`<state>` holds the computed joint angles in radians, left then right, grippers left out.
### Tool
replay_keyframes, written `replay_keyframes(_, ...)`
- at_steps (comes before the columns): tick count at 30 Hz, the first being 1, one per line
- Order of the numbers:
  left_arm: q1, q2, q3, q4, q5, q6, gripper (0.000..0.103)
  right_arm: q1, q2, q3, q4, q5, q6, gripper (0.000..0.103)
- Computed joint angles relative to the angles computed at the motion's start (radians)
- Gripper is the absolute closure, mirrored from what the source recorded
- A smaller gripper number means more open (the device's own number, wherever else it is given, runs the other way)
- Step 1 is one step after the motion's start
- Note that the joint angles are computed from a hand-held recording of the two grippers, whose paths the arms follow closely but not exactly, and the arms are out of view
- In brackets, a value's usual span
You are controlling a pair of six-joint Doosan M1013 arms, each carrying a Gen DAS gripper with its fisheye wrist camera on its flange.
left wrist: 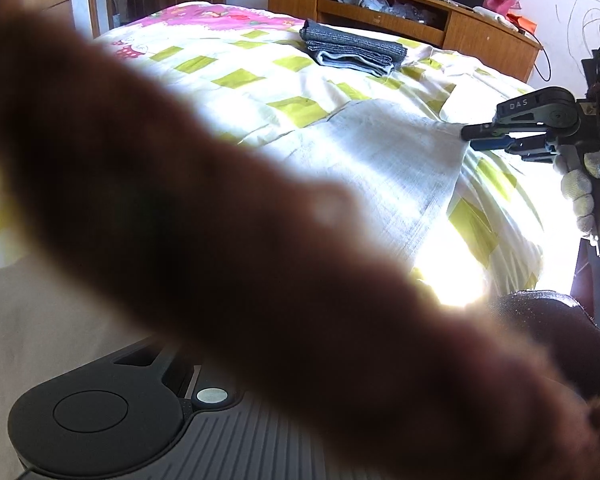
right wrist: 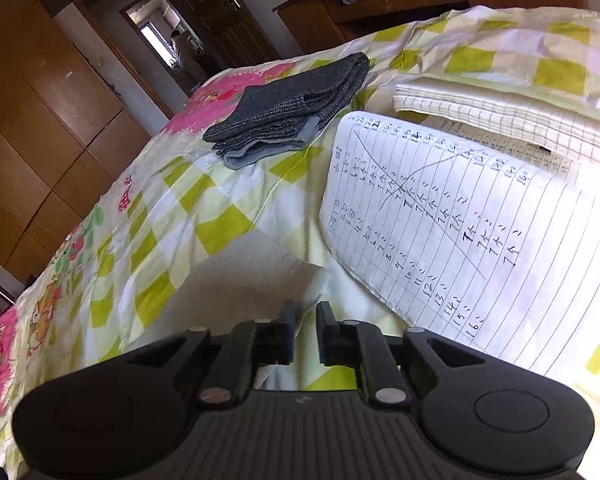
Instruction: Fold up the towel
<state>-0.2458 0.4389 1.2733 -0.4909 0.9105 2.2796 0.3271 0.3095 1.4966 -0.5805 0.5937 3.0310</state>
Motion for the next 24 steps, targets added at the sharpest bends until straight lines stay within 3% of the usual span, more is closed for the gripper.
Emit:
replay_keyframes(5, 0.001, 0.001, 0.002, -0.006, -0.006, -0.001, 0.080, -0.026, 0.012, -0.012, 0.177, -0.050, -0.123, 0.083)
replay_keyframes(10, 0.002, -0.001, 0.004, -0.017, -0.009, 0.008, 0.080, -0.023, 0.019, -0.018, 0.145, -0.030, -0.081, 0.080)
replay_keyframes(13, 0.001, 0.001, 0.002, -0.015, -0.012, 0.007, 0.080, -0.036, 0.011, -0.003, 0.177, -0.087, -0.055, 0.084)
replay_keyframes(19, 0.003, 0.000, -0.001, -0.028, -0.024, 0.014, 0.080, -0.033, -0.002, -0.009, 0.010, -0.194, 0.042, 0.084)
replay_keyframes(21, 0.003, -0.001, -0.004, -0.027, -0.025, 0.011, 0.080, -0.033, -0.012, -0.003, 0.060, -0.199, -0.014, 0.084)
replay_keyframes(24, 0.007, -0.002, -0.003, -0.050, -0.025, 0.026, 0.080, -0.030, -0.017, 0.013, 0.122, -0.144, -0.057, 0.080)
